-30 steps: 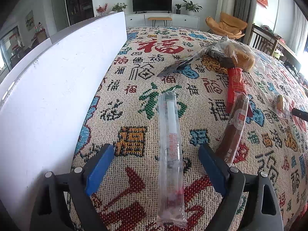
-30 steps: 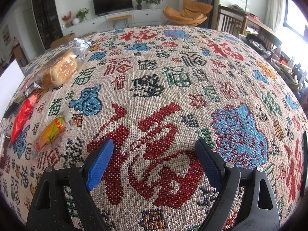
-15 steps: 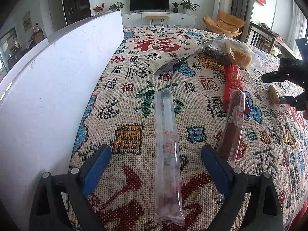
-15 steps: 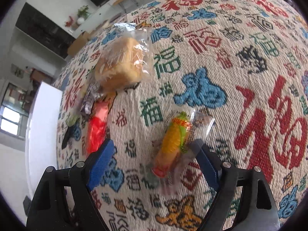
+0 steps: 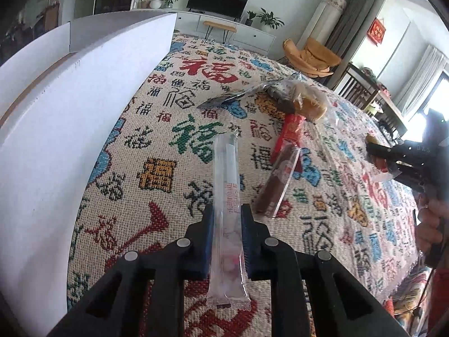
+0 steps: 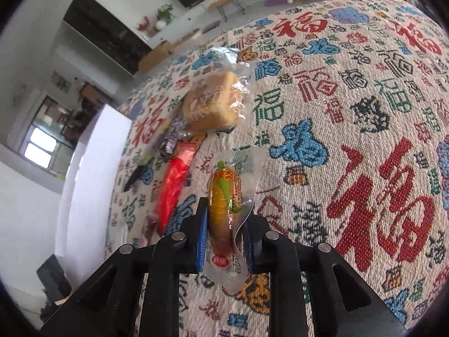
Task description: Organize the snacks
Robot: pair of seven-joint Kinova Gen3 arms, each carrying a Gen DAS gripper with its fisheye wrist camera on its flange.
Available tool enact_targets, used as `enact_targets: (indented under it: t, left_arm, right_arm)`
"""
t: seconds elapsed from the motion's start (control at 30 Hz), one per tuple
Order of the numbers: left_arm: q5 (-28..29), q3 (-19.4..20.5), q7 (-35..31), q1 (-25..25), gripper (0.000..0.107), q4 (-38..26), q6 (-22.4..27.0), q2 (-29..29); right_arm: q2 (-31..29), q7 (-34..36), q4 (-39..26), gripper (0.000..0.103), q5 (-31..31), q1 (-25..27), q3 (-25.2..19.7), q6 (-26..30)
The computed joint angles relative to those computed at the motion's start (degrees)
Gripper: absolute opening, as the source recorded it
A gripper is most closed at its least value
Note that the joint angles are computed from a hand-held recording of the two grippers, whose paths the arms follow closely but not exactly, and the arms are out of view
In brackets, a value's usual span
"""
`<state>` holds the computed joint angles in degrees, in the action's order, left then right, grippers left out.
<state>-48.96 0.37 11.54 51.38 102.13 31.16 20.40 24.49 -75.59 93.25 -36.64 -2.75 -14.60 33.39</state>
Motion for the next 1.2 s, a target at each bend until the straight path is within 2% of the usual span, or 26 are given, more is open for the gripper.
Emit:
enact_targets:
  t: [0.13, 0.2, 0.23, 0.33, 0.43, 0.5, 0.57, 0.6, 0.63, 0.67, 0.7, 0.73, 0.8, 0.97, 1.03, 1.1, 1.2]
  left_arm:
    - [-5.5, -0.9, 6.6, 2.6, 0.017, 2.1, -0.4, -5.1]
    - [-8.9, 2.3, 10.4, 1.0, 0.017, 3.5, 2.3, -9.0]
    - [-10.1, 3.8, 11.5, 0.4, 0.017, 4.0, 4.6, -10.9]
    - [-11.1, 6.0, 12.1, -0.7, 0.018, 5.4, 11.6, -16.2]
    - [-8.2, 3.3, 7.5, 0.2, 0.018, 6.6, 18.6, -20.3]
    - [-4.2, 4.0, 3.8, -3.4, 0.019, 7.2, 22.7, -22.2]
    - [0.5, 2.4, 0.2, -5.5, 0.023, 7.3, 25.8, -22.8]
    - [2.8, 1.1, -1.2, -5.9, 0.041, 7.2, 27.5, -22.6]
    - [4.5, 0.9, -1.7, -6.6, 0.068, 7.1, 29.1, -22.2]
    - [5.2, 1.8, -1.2, -7.9, 0.080, 7.2, 30.8, -22.0]
    - [5.0, 3.7, 0.2, -9.2, 0.089, 7.5, 32.2, -21.9]
    - [4.0, 6.0, 2.5, -10.3, 0.089, 8.4, 32.9, -22.1]
    - [2.6, 7.2, 6.6, -10.3, 0.089, 9.8, 31.4, -22.0]
    - [-2.8, 13.1, 11.1, -11.4, 0.089, 8.1, 27.6, -18.8]
    - [-6.0, 15.7, 10.5, -11.4, 0.089, 6.1, 25.1, -16.8]
    - [-7.1, 18.2, 6.8, -12.2, 0.089, 3.3, 22.5, -14.6]
    - [-8.9, 26.1, -0.2, -16.8, 0.095, -2.1, 20.8, -8.4]
  right_arm:
    - [-2.1, 3.7, -0.3, 0.022, -1.9, 1.6, -3.7, 2.1]
    - [-2.9, 4.1, -1.3, 0.022, -1.7, 2.2, -7.4, 2.6]
    - [-3.1, 4.7, -2.6, 0.022, -2.1, 1.1, -7.9, 3.4]
    - [-1.9, 5.8, -10.0, 0.022, -3.6, -5.9, -6.8, 8.3]
    - [1.6, 4.5, -17.9, 0.022, -3.3, -12.6, -8.6, 10.7]
    - [4.3, 0.9, -23.2, 0.023, 0.7, -17.9, -9.3, 10.1]
    - [7.0, -2.1, -28.5, 0.026, 5.4, -23.2, -8.6, 9.7]
    - [8.1, -2.9, -30.4, 0.039, 7.7, -25.8, -7.5, 9.4]
    - [8.6, -3.8, -31.3, 0.051, 9.5, -28.5, -5.6, 8.8]
    - [8.3, -4.4, -31.0, 0.070, 10.4, -30.9, -2.9, 8.1]
    - [7.6, -4.2, -29.7, 0.070, 10.4, -32.5, -0.7, 6.9]
    - [6.6, -3.0, -27.4, 0.069, 9.4, -33.0, 0.9, 5.6]
    - [4.2, -1.8, -22.1, 0.069, 10.0, -35.1, 5.7, 2.3]
    - [0.2, -8.4, -8.8, 0.069, 21.0, -39.0, 18.9, -4.9]
    - [-0.5, -12.0, -3.5, 0.069, 25.7, -39.6, 24.2, -7.7]
    - [-0.6, -16.2, 1.8, 0.069, 30.4, -40.5, 29.5, -12.3]
    - [-0.5, -23.1, 7.1, 0.069, 37.2, -41.5, 36.8, -15.4]
